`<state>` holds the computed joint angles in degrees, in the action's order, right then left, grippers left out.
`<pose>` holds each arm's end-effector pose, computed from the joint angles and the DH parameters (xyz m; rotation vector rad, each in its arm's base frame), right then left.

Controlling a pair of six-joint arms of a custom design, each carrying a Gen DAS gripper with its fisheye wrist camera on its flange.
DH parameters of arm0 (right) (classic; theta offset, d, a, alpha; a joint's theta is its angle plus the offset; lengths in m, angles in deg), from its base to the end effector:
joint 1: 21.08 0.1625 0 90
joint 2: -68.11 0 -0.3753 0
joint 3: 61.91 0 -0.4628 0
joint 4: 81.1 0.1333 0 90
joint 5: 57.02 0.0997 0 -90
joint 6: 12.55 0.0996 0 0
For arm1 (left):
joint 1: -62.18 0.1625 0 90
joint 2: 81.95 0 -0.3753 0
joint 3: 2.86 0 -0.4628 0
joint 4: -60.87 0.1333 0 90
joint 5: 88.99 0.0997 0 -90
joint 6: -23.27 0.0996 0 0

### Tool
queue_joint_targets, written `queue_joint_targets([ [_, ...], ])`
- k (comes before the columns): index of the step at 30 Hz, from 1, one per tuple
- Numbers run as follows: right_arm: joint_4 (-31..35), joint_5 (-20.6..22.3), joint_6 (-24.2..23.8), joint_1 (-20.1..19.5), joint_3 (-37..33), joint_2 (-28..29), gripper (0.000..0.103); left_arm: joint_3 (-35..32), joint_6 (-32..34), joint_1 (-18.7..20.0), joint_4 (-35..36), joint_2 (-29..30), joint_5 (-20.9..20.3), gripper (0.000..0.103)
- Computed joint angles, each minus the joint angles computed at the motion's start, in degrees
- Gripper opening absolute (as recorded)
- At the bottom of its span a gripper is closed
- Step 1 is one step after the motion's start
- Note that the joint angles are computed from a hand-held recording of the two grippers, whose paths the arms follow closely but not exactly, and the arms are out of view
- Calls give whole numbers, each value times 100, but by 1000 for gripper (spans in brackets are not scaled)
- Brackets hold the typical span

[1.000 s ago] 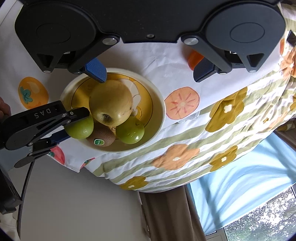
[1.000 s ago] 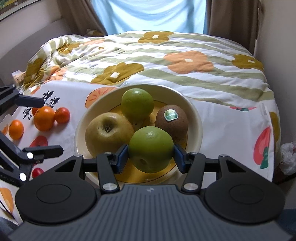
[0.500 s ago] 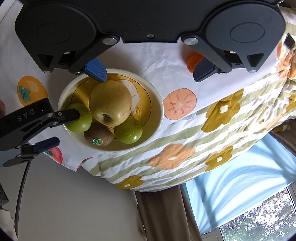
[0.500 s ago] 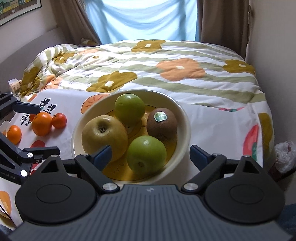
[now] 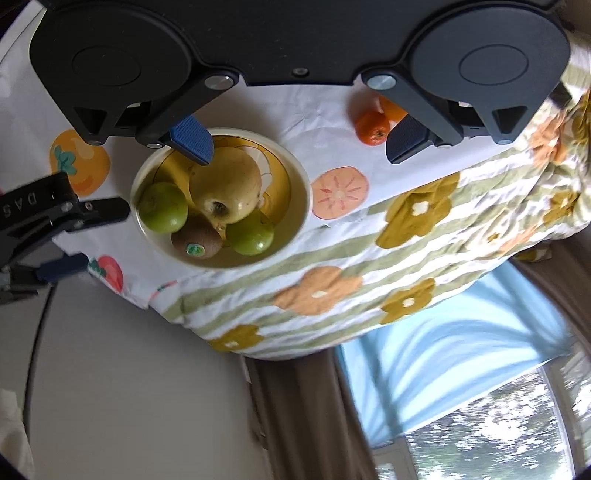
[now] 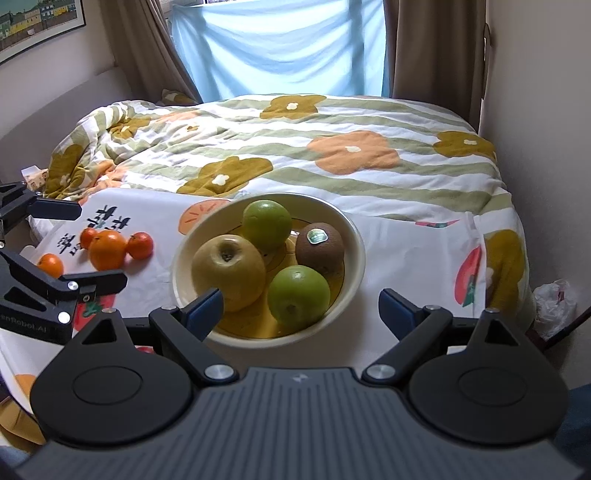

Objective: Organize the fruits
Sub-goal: 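Move both tools back toward the oranges on the cloth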

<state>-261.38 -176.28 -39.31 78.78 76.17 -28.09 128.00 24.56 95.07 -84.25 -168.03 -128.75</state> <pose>0.1579 -0.4143 0.2435 0.4784 -2.3265 0.9582 -0.2754 -0.4280 0.1662 1.0605 2.1020 -0.7043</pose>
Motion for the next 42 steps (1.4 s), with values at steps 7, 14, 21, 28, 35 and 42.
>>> queue_joint_targets([
  [7,489,-256,467,325,115,-361,103,514,-1033,-518,702,-890,439,101],
  [14,798,-377,980,613,113,-332,103,764,-2268,-800,2075,-1778,986,101],
  [21,519,-441,1313,1024,12,217,103,876,-2968,-761,3027,-2487,1395,101],
  [28,135,-556,1540,1380,-424,1255,103,951,-2500,-334,2984,-2968,1571,101],
  [35,-275,-727,1771,1585,-1065,2426,103,932,-1128,458,1989,-3006,1377,100],
  [42,-611,-1010,2141,1702,-1742,3509,103,646,200,1323,1202,-2664,637,96],
])
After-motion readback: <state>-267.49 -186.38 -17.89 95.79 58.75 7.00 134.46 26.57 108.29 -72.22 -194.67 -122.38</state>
